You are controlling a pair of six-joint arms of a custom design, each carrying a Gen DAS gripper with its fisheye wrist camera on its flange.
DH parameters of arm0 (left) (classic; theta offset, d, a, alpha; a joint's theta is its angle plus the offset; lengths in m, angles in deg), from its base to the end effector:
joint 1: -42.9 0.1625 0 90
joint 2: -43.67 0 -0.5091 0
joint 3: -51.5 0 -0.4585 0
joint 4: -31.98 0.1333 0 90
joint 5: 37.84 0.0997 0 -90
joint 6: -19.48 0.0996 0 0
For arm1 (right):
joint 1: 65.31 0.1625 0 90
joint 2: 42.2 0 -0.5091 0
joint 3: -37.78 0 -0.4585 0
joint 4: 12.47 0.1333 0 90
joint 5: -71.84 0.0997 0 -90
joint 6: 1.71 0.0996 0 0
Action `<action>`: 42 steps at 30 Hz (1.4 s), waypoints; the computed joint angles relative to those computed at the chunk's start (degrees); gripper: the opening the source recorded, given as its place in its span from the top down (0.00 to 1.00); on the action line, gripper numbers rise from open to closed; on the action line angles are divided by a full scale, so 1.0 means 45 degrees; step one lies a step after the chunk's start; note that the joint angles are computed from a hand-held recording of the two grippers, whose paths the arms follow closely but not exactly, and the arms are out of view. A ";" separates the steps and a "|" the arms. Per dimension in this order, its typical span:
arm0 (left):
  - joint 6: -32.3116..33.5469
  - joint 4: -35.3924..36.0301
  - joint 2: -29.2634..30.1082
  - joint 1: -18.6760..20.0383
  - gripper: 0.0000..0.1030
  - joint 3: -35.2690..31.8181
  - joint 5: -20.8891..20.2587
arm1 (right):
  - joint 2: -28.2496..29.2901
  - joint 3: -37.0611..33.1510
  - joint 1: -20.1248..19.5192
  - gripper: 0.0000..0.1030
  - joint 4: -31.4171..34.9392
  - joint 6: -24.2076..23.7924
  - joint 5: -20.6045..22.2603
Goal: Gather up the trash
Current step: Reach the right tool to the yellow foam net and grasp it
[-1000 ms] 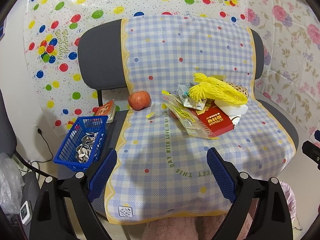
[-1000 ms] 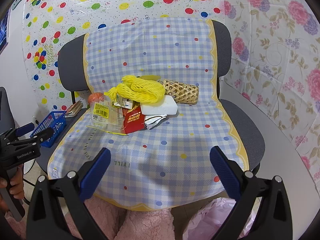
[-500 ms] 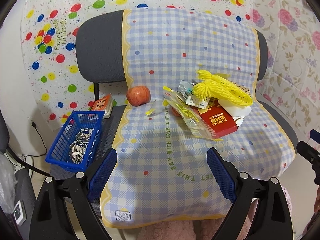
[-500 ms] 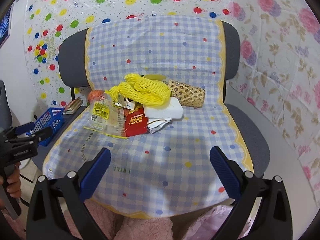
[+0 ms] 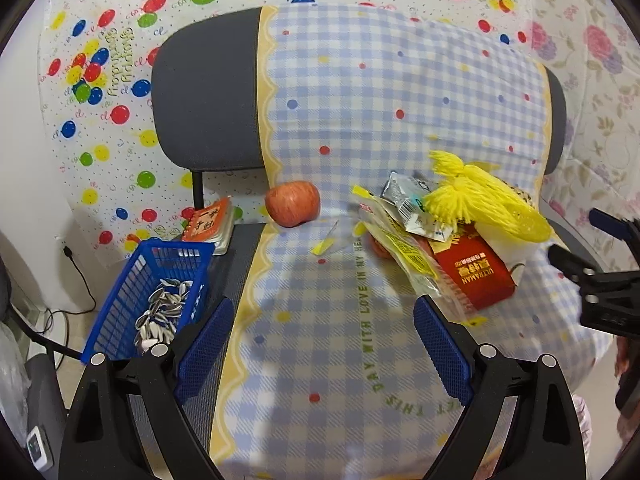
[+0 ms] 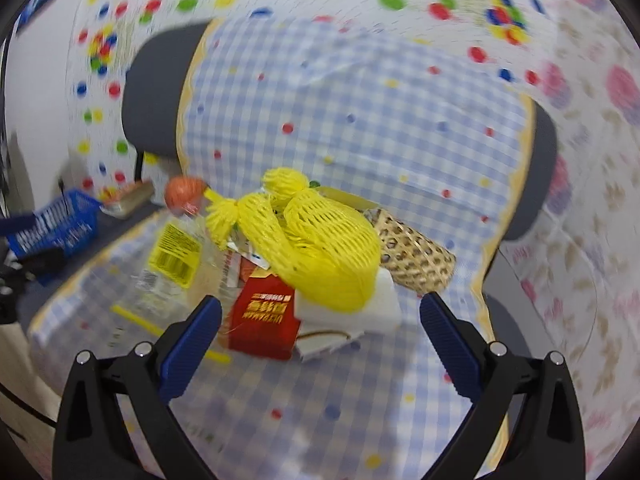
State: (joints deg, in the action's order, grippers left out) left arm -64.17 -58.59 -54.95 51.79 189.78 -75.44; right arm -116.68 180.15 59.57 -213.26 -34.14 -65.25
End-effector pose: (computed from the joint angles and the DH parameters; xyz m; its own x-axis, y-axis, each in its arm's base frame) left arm -0.2791 -0.2585 0.2632 -0.7180 -0.0440 -0.6947 0.4816 0.6891 -0.5414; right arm 0.2943 -0.3166 0.2464 -0.4874 -0.3057 0.8179 -0.8060 0.5178 -0.2868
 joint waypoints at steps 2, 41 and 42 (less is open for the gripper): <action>0.0682 -0.0910 -0.0055 0.0375 0.12 0.0067 -0.0040 | 0.0220 -0.0226 -0.0278 0.06 0.0302 0.0106 0.0050; 0.2141 -0.2561 0.1098 0.1692 0.12 -0.0242 0.0469 | 0.1941 -0.1273 -0.1425 0.06 -0.0873 -0.2779 0.1515; 0.2145 -0.2560 0.1115 0.1716 0.12 -0.0250 0.0472 | 0.1994 -0.1282 -0.1425 0.06 -0.1031 -0.2835 0.1509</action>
State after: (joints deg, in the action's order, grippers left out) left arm -54.51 -70.10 -49.93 59.52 188.65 -73.32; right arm -107.70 174.38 53.16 -217.90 -46.90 -58.46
